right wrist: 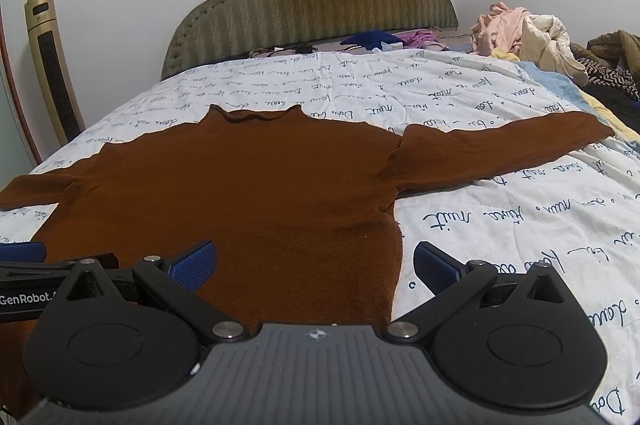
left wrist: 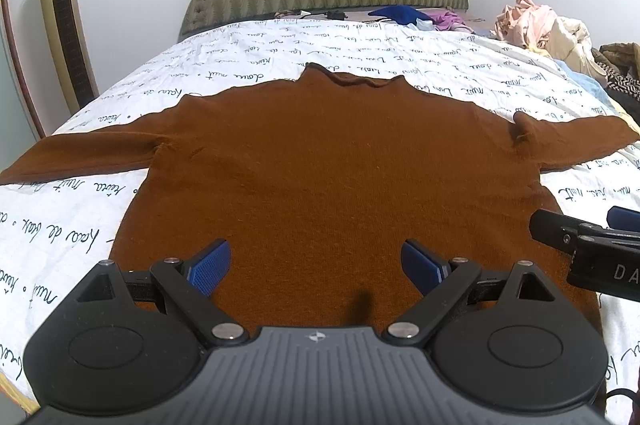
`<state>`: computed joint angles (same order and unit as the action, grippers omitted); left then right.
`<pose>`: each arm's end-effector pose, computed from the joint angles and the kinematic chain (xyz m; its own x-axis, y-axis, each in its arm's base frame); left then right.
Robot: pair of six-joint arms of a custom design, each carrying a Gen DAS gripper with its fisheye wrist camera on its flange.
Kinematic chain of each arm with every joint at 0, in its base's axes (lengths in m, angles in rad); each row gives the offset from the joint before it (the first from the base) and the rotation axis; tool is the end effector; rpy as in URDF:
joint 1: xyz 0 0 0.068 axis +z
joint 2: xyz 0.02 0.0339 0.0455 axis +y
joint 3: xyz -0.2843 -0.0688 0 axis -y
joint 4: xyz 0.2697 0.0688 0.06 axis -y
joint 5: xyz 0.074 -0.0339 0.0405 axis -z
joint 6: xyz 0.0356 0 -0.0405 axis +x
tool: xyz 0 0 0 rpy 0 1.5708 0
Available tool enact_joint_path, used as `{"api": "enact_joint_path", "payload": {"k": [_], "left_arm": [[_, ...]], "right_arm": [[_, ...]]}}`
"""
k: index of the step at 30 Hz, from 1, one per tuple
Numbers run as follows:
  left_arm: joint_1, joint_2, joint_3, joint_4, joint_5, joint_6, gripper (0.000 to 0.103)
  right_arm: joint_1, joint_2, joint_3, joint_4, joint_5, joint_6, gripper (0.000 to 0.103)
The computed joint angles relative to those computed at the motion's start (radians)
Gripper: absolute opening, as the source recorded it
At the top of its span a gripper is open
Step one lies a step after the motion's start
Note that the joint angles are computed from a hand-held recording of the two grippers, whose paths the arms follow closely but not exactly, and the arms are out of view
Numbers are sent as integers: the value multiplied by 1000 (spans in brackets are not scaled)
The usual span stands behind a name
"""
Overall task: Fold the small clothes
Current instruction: 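Move the right tool to the sweater's sleeve cuff and close on it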
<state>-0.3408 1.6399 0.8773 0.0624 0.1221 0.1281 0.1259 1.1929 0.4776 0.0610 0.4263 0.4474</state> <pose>0.3376 -0.1243 0.1837 -0.5487 0.3291 -0.7685 0.4937 0.8694 0.0199 0.2424 0.0158 0.1814 -0.4530 0.3397 -0.8242 0.4516 0.8846 0.1164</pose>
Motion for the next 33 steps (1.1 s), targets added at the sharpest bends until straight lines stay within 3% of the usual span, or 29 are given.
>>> {"api": "enact_joint_path", "payload": {"k": [12,21,26,29,33], "left_arm": [[-44,40,94,-76,-45,7,93],[-96,124,217,-124,-140,20,93],[-125,192,310,-166,-189,7,93],[-153,229,348,-179,-212,14,93],[-191,275,392,-197,-239,25,93]], "right_arm": [[-137,-40,-5,-9,-117,-96,103],[-477,-15,44,7,-311,-308,103],[-751,142,142,66,-466,-423,103],[-908,289,247,75,-591,-418,103],[-1016,467,379,102,-559,-412,103]]}}
